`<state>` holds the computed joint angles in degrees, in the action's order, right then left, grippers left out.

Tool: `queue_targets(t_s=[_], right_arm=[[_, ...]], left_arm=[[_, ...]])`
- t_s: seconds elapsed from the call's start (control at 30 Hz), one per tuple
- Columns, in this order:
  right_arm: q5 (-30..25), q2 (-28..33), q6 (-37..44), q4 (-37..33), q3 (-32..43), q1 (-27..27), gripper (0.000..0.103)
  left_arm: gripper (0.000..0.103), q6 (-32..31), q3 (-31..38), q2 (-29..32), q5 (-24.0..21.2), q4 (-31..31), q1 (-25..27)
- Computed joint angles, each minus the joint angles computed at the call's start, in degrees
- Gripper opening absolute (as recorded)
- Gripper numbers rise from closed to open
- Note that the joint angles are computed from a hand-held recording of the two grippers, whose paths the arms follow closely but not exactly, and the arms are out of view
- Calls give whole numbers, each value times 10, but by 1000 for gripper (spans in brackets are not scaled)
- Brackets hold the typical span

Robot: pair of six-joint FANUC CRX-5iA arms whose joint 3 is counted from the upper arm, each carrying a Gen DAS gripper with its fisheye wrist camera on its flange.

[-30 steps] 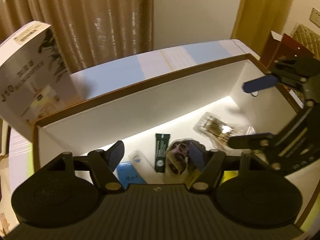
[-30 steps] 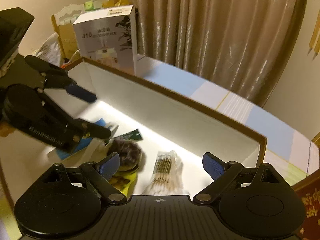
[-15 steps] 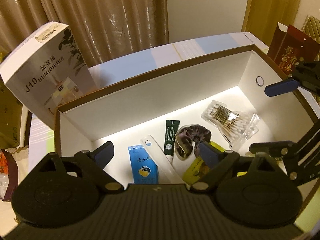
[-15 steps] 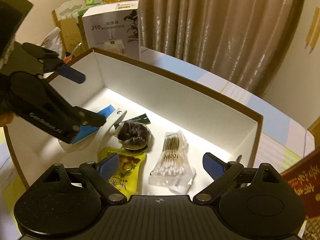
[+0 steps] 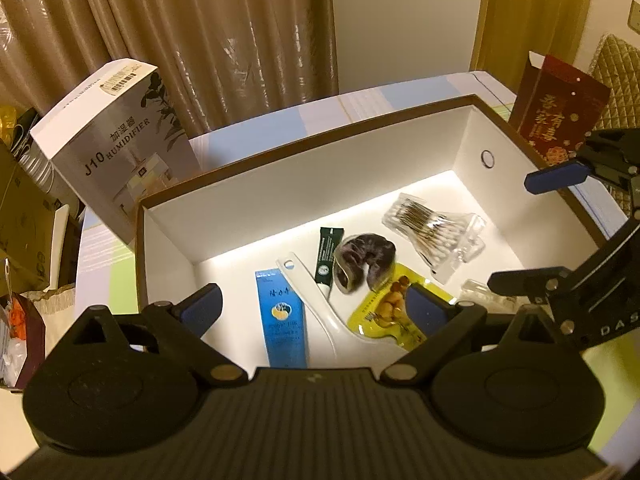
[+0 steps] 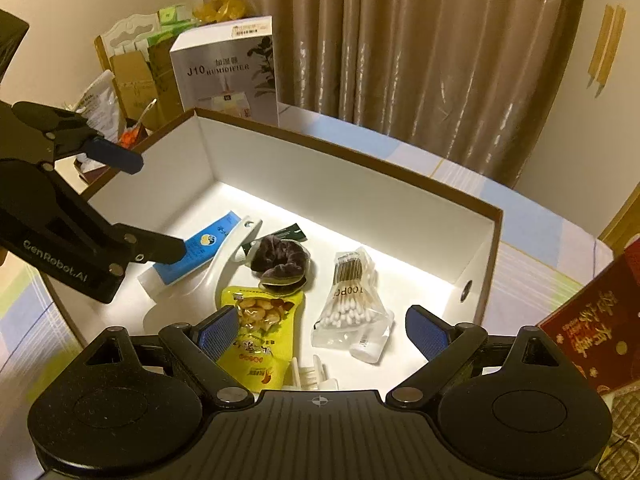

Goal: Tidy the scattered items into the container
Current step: 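Withdraw both tools from the box toward the clear case and red packet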

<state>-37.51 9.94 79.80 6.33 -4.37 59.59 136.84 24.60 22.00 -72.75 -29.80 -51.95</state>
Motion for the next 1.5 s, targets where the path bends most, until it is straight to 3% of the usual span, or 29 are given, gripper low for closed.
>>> queue_targets(t_s=[0.4, 0.67, 1.07, 1.5], right_arm=[[33, -68, -107, 82, -78, 27, 95], [63, -130, -225, 167, -157, 54, 95], [57, -214, -359, 255, -242, 110, 95], [37, -283, -487, 322, -323, 175, 95]], left_arm=[[99, 39, 11, -18, -34, -28, -44], [100, 98, -6, -44, -52, -57, -84], [102, 233, -35, -81, -88, -106, -163], [102, 296, -40, -80, -120, -120, -225]])
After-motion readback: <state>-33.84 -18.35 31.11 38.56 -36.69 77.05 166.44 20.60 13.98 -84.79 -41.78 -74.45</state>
